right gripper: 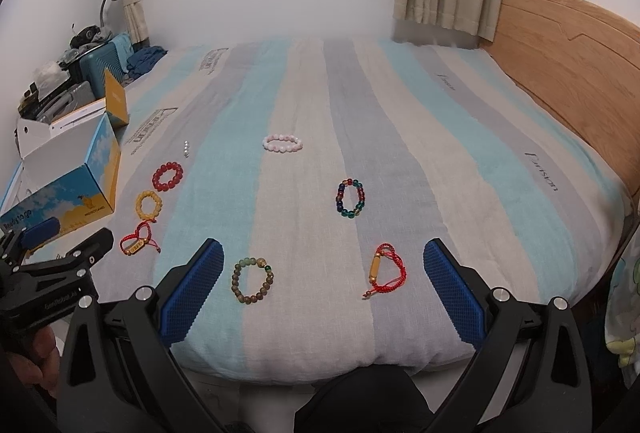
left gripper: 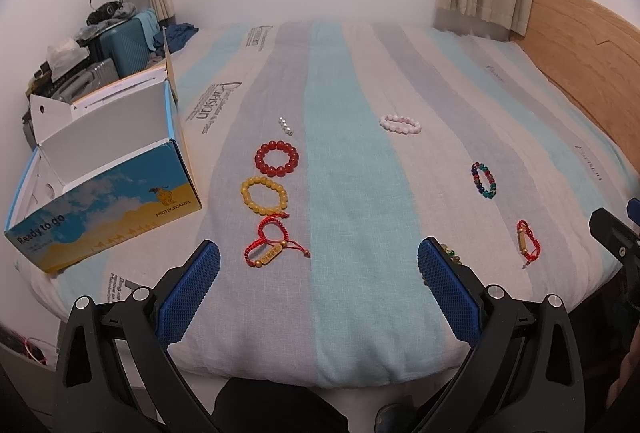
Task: Organize jewelry
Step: 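Lower the left tool onto the red cord bracelet while the right tool lowers onto the other red cord bracelet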
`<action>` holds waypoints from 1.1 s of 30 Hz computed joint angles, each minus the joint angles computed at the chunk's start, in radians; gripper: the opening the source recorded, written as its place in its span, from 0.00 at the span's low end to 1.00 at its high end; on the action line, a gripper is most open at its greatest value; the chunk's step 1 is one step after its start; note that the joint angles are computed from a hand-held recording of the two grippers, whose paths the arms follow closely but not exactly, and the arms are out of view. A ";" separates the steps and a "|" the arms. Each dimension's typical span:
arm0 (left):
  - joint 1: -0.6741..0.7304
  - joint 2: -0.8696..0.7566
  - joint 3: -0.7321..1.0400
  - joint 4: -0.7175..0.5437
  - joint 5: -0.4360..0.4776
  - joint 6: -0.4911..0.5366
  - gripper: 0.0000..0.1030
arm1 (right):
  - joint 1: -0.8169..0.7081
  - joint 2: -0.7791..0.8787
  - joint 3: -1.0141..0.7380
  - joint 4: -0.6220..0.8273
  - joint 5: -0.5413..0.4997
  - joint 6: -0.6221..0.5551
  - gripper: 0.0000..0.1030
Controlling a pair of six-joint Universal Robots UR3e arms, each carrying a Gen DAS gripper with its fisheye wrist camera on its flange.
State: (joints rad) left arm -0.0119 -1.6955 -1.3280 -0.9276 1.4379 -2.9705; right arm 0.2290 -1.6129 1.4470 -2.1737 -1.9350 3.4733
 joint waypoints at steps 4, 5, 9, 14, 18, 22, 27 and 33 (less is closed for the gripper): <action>0.000 -0.036 0.030 -0.010 0.008 0.006 0.94 | -0.014 0.032 -0.025 0.016 0.034 -0.027 0.93; 0.005 -0.046 0.034 -0.011 0.005 0.009 0.94 | -0.016 0.039 -0.027 0.020 0.038 -0.029 0.93; 0.008 -0.094 0.066 -0.032 0.007 0.017 0.94 | -0.054 0.052 -0.027 0.038 0.081 -0.055 0.93; 0.027 -0.177 0.142 -0.078 -0.003 0.030 0.94 | -0.106 0.068 -0.025 0.057 0.121 -0.113 0.93; 0.037 -0.260 0.249 -0.130 0.011 0.054 0.94 | -0.153 0.094 -0.053 0.098 0.159 -0.157 0.93; 0.041 -0.377 0.456 -0.275 0.018 0.068 0.94 | -0.211 0.129 -0.116 0.181 0.204 -0.188 0.93; 0.048 -0.531 0.712 -0.443 0.015 0.076 0.94 | -0.276 0.213 -0.253 0.331 0.256 -0.218 0.93; 0.036 -0.689 0.941 -0.577 0.047 0.075 0.94 | -0.347 0.312 -0.360 0.469 0.305 -0.244 0.93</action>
